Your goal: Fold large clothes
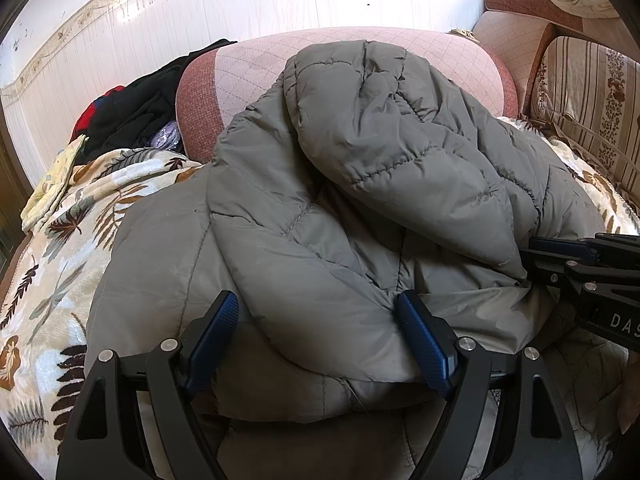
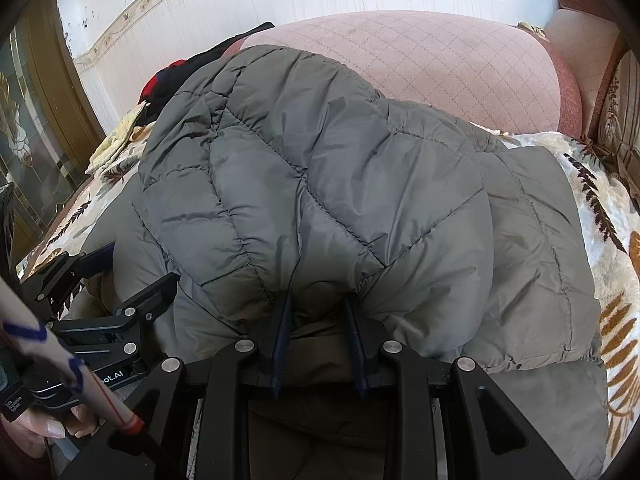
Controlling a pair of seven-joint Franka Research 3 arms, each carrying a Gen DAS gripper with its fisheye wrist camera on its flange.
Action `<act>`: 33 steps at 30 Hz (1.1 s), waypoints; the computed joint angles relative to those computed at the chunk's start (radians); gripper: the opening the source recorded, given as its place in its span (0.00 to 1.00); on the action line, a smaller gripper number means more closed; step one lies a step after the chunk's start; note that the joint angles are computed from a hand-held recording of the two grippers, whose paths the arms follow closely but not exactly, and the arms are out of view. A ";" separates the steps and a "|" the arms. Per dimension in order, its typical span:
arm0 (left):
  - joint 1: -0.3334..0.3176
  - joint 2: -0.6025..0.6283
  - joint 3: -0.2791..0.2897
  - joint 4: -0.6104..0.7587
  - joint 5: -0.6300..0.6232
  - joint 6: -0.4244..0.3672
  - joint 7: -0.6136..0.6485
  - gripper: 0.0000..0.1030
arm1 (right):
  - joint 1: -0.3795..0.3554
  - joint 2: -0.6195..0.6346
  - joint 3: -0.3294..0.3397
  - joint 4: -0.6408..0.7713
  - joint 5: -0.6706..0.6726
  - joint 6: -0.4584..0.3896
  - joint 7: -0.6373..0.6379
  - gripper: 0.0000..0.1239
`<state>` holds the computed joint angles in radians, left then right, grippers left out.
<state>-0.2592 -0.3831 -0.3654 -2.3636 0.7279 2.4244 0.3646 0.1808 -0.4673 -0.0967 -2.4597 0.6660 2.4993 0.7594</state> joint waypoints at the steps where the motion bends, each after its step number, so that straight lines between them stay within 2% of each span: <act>1: 0.000 0.000 0.000 0.000 0.000 0.000 0.000 0.79 | 0.000 0.000 0.001 -0.001 0.000 0.001 0.000 0.23; 33: -0.002 0.003 0.001 0.002 0.002 -0.003 -0.002 0.80 | -0.002 0.005 0.001 0.001 -0.004 0.004 -0.013 0.23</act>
